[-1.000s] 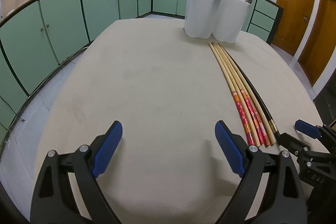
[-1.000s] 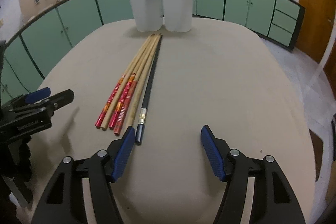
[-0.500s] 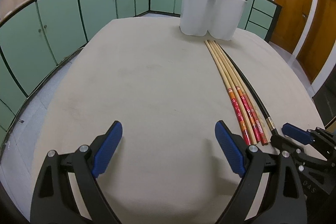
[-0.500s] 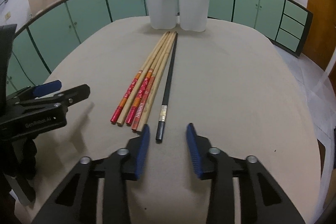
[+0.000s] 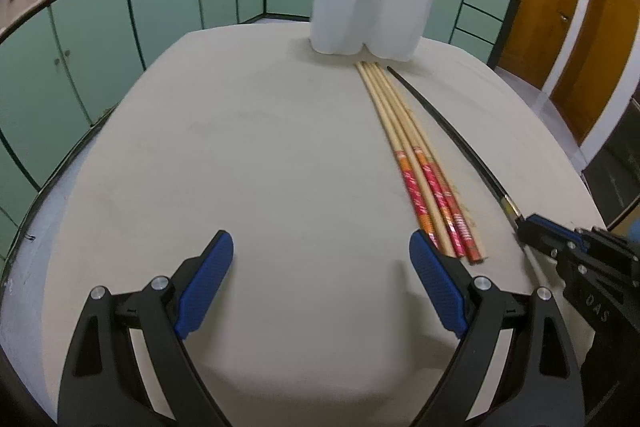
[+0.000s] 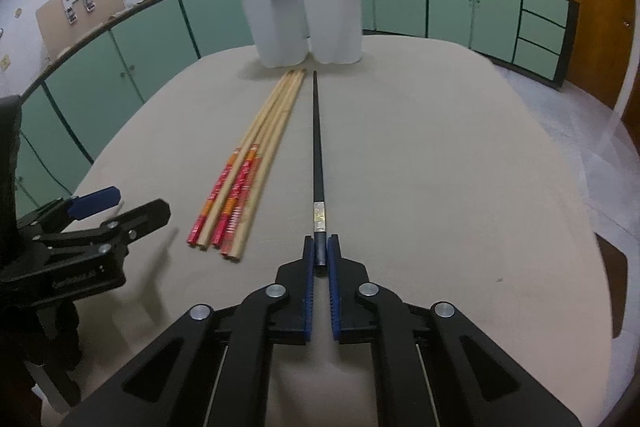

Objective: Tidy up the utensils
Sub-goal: 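Grasp a black chopstick with the right tool, then grasp a red-patterned chopstick with the left tool while the right tool holds the black chopstick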

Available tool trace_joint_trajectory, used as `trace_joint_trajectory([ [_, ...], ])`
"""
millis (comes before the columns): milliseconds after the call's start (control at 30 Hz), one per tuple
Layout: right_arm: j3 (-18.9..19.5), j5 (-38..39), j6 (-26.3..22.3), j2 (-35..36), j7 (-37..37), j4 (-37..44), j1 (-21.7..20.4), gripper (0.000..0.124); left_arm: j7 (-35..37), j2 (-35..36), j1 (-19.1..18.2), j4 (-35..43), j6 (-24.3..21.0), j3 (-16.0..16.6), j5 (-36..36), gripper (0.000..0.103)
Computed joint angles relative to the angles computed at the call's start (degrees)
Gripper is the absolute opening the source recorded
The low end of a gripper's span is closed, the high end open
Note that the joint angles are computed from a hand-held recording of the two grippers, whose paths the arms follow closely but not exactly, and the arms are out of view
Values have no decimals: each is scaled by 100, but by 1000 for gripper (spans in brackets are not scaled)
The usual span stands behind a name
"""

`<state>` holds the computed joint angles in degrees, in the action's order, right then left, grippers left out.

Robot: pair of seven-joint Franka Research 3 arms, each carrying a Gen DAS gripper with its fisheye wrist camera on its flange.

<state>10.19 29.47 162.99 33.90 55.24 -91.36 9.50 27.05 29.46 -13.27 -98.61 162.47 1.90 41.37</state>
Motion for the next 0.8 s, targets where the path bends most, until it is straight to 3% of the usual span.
trace_joint_trajectory([
  [200,-100,-46,-68,88,191,133,-26,7,429,157,120,161,17,-264,-410,87],
  [467,-66,-41,-150,140,189,211,-65,7,708,335,-90,482,-462,-183,-493,87],
  [600,-51,-6,-166,139,176,203,-81,7,515,298,-157,464,-573,-92,-412,87],
  [800,-48,14,-234,157,177,243,-83,7,120,192,-176,326,-522,-22,-209,78],
])
